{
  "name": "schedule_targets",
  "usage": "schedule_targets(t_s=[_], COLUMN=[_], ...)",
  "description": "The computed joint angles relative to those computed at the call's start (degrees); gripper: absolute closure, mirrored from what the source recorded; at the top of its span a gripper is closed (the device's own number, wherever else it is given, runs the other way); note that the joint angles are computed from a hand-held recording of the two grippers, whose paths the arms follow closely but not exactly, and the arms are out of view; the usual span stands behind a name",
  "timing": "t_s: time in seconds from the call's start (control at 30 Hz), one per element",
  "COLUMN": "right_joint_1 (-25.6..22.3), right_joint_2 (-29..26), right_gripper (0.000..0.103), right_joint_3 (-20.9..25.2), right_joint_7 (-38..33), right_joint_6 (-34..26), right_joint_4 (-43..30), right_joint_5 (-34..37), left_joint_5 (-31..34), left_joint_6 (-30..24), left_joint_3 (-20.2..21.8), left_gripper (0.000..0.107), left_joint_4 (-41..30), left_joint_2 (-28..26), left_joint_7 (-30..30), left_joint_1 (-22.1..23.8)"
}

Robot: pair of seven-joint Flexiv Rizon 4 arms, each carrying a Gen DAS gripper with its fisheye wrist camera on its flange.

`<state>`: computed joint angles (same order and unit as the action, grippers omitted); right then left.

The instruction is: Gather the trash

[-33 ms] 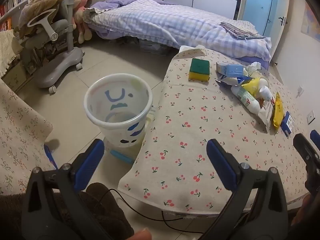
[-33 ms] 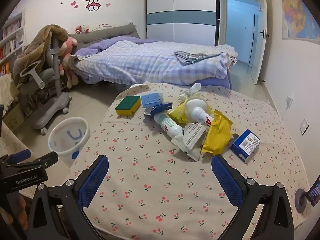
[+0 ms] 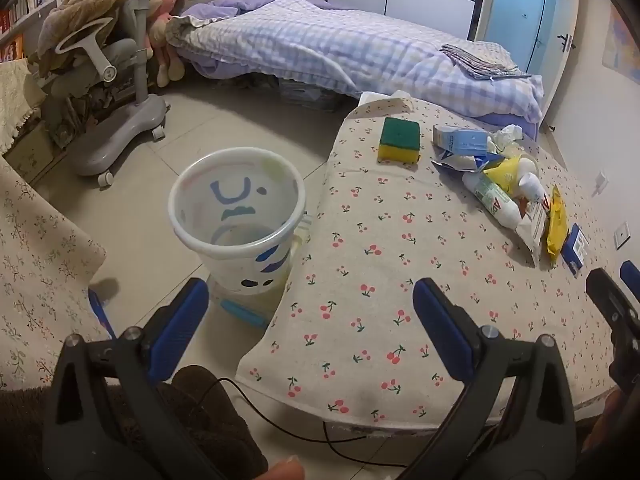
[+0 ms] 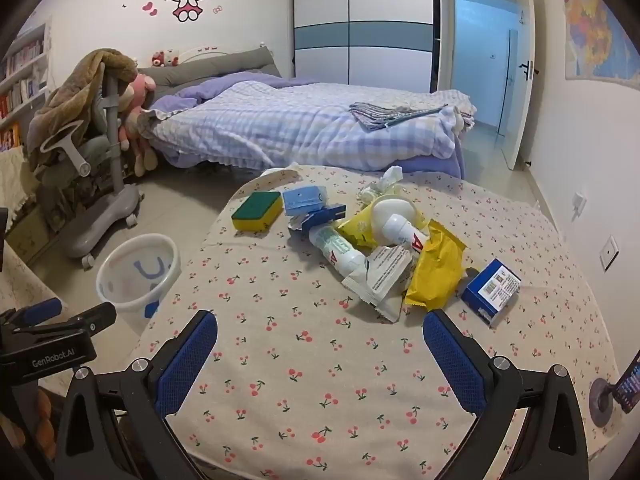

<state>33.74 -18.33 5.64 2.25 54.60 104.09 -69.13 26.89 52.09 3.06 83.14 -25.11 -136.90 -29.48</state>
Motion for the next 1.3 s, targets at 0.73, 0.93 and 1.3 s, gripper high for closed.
schedule_targets(t_s=[0.73, 0.93, 1.3], right_joint_1=[0.26, 0.06, 0.08], right_joint_2=[-0.04, 0.12, 0.03], right_gripper=[0.0, 0.0, 0.0], right_joint_3=[0.06, 0.08, 0.14], right_joint_7=[0.45, 0.51, 0.29], right_joint_6=[-0.73, -0.5, -0.51], right_joint_4=[-0.14, -0.03, -0.19], right_joint_5=[-1.11, -1.35, -1.08], left_joint_5=[-0.83, -0.49, -0.43], left_joint_6=[-0.31, -0.33, -0.42], left_joint_3=[-0.14, -0.07, -0.08], left_gripper=[0.005, 0.005, 0.005], left_joint_4=[-0.03, -0.23, -0.29], left_joint_2=[-0.12, -0.32, -0.31], left_joint_7=[-0.38, -0.97, -0.87], left_joint_1=[0.3, -0.09, -0.07])
